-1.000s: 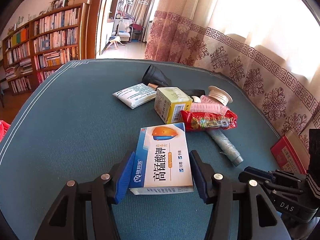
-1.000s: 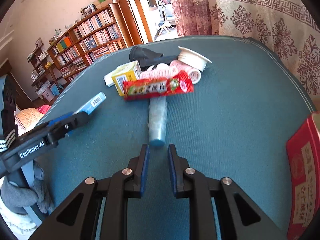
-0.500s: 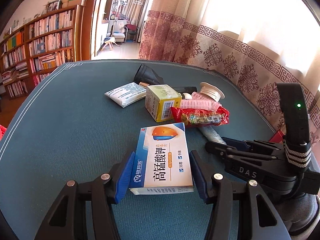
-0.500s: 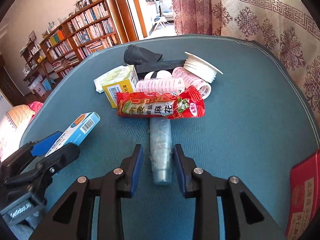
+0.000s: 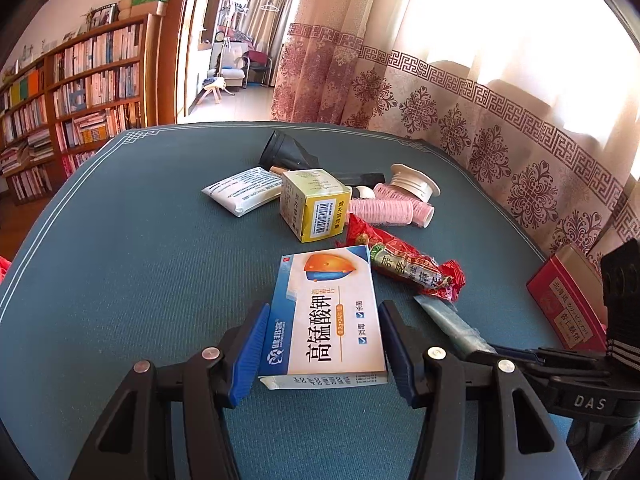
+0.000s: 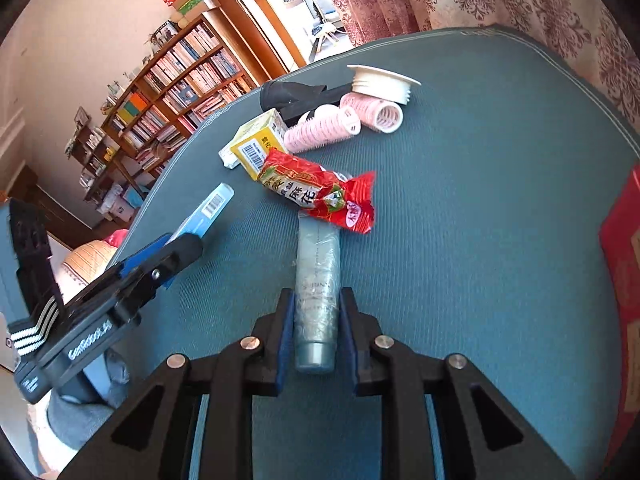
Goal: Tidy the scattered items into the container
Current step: 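Grasp the grey plastic-wrapped tube with the right gripper while the left holds the box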
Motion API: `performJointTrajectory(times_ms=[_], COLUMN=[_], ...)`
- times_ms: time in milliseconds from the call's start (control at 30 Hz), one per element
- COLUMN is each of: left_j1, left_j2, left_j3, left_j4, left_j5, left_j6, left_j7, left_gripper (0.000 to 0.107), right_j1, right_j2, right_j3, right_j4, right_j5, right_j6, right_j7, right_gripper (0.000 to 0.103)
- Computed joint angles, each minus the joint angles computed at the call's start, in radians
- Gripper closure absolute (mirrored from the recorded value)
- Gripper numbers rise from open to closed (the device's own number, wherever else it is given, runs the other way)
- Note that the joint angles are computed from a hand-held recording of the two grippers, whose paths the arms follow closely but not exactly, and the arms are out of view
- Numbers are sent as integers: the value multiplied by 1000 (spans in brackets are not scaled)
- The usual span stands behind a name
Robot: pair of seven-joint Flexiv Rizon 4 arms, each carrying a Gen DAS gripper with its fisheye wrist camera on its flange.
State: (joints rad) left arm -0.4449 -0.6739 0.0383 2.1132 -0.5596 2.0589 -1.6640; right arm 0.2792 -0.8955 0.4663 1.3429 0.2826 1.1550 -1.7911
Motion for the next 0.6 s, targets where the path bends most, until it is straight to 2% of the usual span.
performJointTrajectory(times_ms=[100, 200, 467, 600], left_j1=[35, 12, -19, -42], left_j2=[4, 8, 20, 20], left_j3=[-32, -19, -38, -33], left_j4=[5, 5, 1, -5], left_j5=[40, 31, 40, 31], left_j6=[6, 7, 21, 16], left_j7=[-23, -25, -26, -20], left_gripper=[50, 50, 50, 50], right_j1=[-86, -144, -221, -193], right_j2=[21, 52, 139, 167], right_j3=[78, 113, 148, 105], right_j4=[38, 85, 166, 195], right_j5=[80, 162, 327, 325], right_j6=[-35, -41, 29, 68], right_j7=[-47, -96, -226, -265], right_gripper=[79, 79, 82, 82])
